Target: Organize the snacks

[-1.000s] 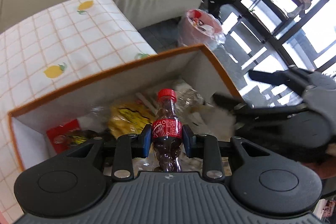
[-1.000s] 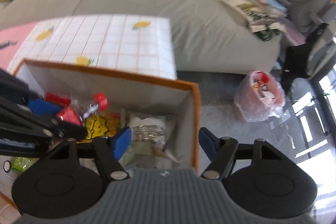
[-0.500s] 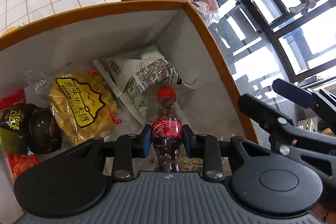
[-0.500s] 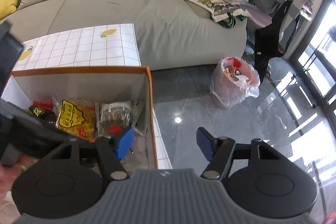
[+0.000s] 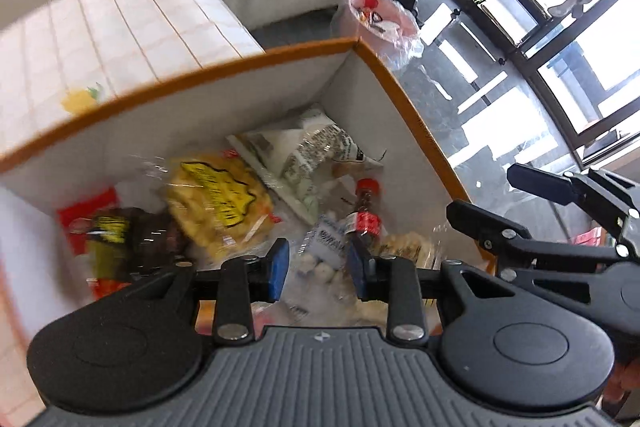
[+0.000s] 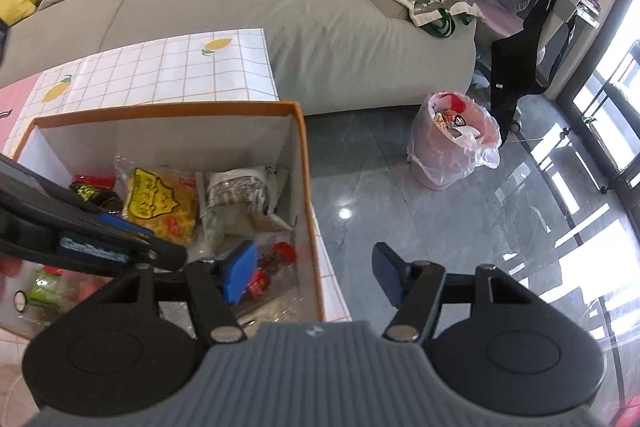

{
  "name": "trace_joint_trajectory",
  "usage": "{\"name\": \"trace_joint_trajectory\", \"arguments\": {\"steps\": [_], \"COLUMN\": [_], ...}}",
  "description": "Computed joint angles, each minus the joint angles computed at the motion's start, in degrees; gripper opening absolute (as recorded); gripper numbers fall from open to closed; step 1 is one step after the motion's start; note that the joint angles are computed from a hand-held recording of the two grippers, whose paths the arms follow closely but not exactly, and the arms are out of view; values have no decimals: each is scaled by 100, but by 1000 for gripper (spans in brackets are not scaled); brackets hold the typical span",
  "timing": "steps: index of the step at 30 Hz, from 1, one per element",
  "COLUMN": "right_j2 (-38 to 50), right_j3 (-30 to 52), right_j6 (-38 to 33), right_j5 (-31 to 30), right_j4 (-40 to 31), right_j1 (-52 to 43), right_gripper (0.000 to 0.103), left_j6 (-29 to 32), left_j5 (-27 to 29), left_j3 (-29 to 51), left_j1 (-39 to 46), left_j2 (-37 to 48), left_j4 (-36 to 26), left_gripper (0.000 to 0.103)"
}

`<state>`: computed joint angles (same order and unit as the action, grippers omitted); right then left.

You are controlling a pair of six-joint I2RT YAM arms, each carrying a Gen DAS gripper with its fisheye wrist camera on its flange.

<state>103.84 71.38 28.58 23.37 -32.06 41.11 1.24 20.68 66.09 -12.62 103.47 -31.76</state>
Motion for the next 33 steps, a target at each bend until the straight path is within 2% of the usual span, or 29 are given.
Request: {"name": "trace_joint_trajectory", "arguments": {"steps": [6,12,15,18,20,24,28,33], "right_j2": [-252,-489,-562,-530,-419,-114,297,813], "right_j3": [233,654,927,1214,1419,1772,2139,2620], "right_j6": [380,915,1145,1320,1476,2039,2824,3915], "right_j5": [32,20,190,649,1075,1745,2436,3027], "right_j4": [-392,-579,-574,-570,-615,-846,-1387,-2276], "right_j1": [478,1187,1634,2167,2525,3127,3681,4147], "right_gripper": [69,72,79,84,88,91,94,97], "left_j6": [467,1074,1467,1904,2236,2773,3220,4162], "left_j5": [-301,-68,115,335,542,962,1453,2292], "left_j3": [-687,-1266,-1372,-1543,-1710,-2034,-2406,-2606], "left_j1": [399,1237,1711,2364,2907,3912,4959,6421], "left_j2": [-1472,-3220,-3972,-4725,-5211,-5980,-6487,-6400], "left_j4": [-291,-822,-1211,-1558,-1739,-1922,-1964,-2450], "left_gripper": [38,38,42,46,52,56,61,66]}}
